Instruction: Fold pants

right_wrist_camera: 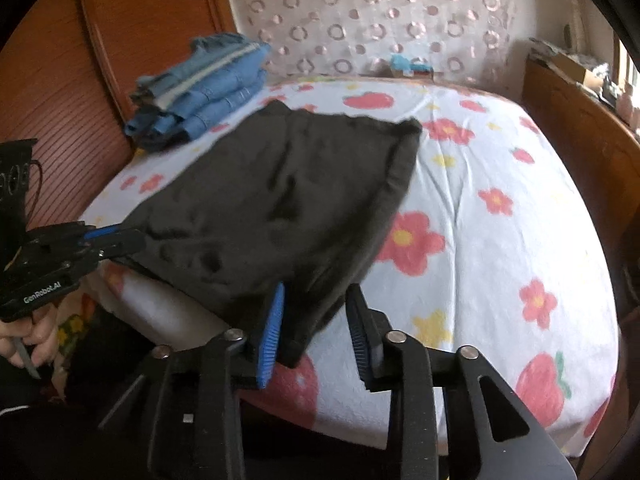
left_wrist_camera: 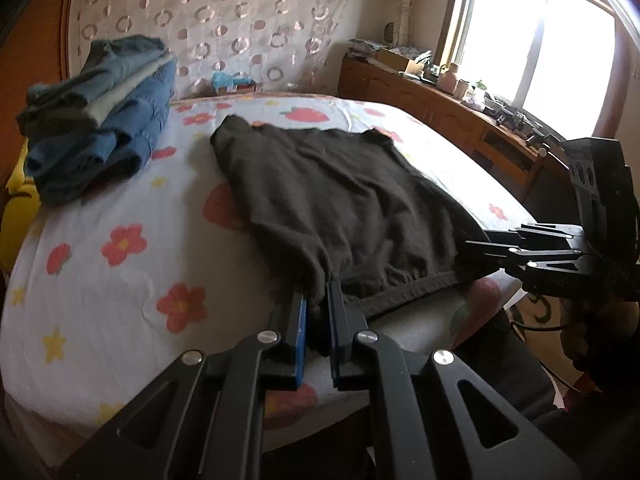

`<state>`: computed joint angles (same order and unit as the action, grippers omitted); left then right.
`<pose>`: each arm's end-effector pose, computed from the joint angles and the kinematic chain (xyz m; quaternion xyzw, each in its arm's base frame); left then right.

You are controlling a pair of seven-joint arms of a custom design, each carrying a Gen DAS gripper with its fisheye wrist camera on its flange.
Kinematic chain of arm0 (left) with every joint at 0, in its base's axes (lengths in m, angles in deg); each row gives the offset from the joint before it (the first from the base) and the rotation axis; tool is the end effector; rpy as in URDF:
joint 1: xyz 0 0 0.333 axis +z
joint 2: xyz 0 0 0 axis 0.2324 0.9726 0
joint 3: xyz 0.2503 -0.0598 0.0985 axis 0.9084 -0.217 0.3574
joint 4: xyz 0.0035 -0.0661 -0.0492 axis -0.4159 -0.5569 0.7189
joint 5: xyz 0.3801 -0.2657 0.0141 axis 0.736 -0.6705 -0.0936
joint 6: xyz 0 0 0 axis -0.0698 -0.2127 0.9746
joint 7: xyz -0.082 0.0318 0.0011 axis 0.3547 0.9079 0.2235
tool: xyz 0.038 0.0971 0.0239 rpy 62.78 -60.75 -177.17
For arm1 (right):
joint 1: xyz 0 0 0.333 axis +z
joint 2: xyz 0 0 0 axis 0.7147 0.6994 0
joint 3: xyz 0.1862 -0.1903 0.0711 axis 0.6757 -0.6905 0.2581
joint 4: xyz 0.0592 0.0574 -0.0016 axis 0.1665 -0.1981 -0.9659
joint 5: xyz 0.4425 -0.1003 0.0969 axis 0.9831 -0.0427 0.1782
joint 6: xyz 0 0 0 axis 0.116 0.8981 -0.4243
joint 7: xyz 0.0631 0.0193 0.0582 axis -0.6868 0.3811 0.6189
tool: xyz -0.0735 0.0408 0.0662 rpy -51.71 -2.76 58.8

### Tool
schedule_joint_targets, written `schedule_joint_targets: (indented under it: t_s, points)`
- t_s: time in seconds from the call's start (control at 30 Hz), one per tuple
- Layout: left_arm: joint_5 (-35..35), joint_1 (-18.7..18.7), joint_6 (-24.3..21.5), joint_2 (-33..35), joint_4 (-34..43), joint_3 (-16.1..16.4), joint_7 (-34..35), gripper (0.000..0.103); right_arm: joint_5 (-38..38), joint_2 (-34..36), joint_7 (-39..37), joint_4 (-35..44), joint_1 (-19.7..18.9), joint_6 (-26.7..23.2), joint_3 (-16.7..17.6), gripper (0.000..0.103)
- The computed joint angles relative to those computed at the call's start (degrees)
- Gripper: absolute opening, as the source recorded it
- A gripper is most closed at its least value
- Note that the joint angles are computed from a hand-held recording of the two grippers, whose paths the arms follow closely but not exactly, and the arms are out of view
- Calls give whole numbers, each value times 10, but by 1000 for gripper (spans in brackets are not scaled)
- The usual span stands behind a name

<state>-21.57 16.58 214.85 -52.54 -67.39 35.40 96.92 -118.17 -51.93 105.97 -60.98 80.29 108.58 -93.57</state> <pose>0.6959 -0.1259 0.3358 -0.3882 0.8321 -0.3891 0.0744 0.6094 0.3975 0.3047 -0.6491 0.6670 -0.1984 0.3073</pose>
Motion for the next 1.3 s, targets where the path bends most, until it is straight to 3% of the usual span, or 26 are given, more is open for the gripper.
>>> schedule_joint_targets:
  t_s: [0.43,0.7,0.83,1.0,1.1,1.3]
  points:
    - [2,4,2,9,0,0,-17,12,-41,6,33,11,16,-22,-5,35]
    - [-5,7,2,5,-3,-5,1,6,-8,9,-4,3,-5,31,8,10]
    - [-41,15,-24,-20,-17,-5,24,6,-21,-13,18,-23,11,74,-20,8]
    - [-102,12,-67,-62,-31,12,61,6,-113,-59,120,-56,51,112,-72,8]
    - [-125,3,-78,-69,-25,24,73,6,-162,-77,153,-58,47,103,-68,8]
    - [-104,-10,-70,-29,31,28,57,6,-171,-71,137,-33,-2,95,-26,6]
